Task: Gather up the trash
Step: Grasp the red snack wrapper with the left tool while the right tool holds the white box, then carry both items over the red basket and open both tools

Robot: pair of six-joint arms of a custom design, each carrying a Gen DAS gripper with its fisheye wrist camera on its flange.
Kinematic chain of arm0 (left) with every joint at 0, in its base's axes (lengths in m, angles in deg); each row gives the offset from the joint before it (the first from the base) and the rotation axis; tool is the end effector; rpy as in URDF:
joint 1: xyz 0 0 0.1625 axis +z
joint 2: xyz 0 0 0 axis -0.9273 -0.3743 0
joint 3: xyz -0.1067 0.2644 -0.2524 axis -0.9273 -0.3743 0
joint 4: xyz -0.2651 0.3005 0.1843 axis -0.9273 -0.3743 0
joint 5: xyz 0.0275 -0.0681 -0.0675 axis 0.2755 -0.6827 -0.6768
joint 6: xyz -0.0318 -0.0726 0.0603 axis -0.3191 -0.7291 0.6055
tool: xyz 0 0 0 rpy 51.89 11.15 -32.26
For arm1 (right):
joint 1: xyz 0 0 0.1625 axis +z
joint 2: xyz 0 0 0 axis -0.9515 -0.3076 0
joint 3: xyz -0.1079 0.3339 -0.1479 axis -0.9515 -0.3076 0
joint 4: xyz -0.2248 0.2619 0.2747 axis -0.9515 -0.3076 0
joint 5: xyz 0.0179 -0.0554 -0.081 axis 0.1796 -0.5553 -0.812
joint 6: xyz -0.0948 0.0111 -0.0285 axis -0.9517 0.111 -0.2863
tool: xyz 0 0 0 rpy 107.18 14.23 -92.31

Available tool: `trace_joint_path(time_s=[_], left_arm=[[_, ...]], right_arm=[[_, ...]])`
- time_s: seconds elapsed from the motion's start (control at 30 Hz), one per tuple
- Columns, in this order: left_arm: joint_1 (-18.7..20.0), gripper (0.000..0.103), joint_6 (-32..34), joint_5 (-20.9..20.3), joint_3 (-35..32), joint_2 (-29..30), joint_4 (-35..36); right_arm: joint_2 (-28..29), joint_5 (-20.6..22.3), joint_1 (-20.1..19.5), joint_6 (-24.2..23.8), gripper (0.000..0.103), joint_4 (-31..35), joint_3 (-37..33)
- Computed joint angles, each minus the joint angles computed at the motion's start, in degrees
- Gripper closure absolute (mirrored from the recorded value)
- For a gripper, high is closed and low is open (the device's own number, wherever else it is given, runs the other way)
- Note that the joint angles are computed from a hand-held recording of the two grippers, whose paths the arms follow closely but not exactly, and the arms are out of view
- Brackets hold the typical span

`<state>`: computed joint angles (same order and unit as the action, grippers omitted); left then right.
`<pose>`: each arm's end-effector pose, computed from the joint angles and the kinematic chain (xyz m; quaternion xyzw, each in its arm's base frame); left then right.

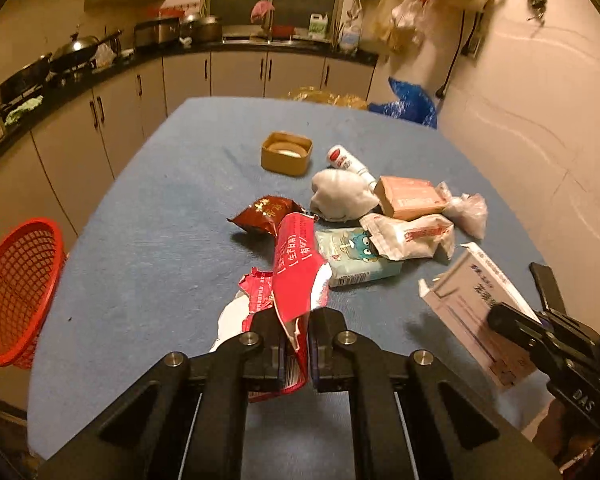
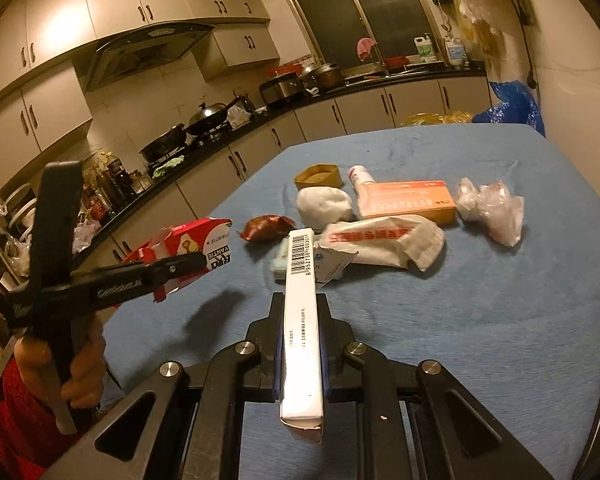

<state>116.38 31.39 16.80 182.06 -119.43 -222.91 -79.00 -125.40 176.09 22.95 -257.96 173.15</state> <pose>-0.1964 -0.5388 0.2656 0.1241 0.8784 -0.3576 0.2917 0.2651 -0.5550 0.1249 0.2909 -0.8982 0.3204 0.0777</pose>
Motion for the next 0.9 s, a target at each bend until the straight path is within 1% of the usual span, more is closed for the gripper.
trace_joint_path(time_s=[0.17,0.3,0.53,0.7,0.9], left_arm=[[-0.9,0.095,0.25,-0.38,1.77,-2.53,-1.14],[-1.25,0.095,-0.21,-0.16,2.51,-3.87,-0.43],[-1.69,0.095,-0.43,1.45,3.27,-5.37,-0.41],[-2.12,0.095,-1.05,3.58,4.06,-7.94,-0.17],[-1.29,0.095,-3.58,7.49,4.78,-12.83,2.73]], right_arm=[[0.76,-0.81,1.66,-0.43,0.089,-0.98,-0.38],[1.49,-1.21,2.68,-1.08,0.089,-0.71,-1.04],[3.2,-0.51,3.67,-1.53,0.089,1.16,-3.22],[5.52,0.33,5.13,-1.54,0.089,5.32,-6.74],[11.44,3.04,7.73,-0.36,0.089,13.95,-15.31]])
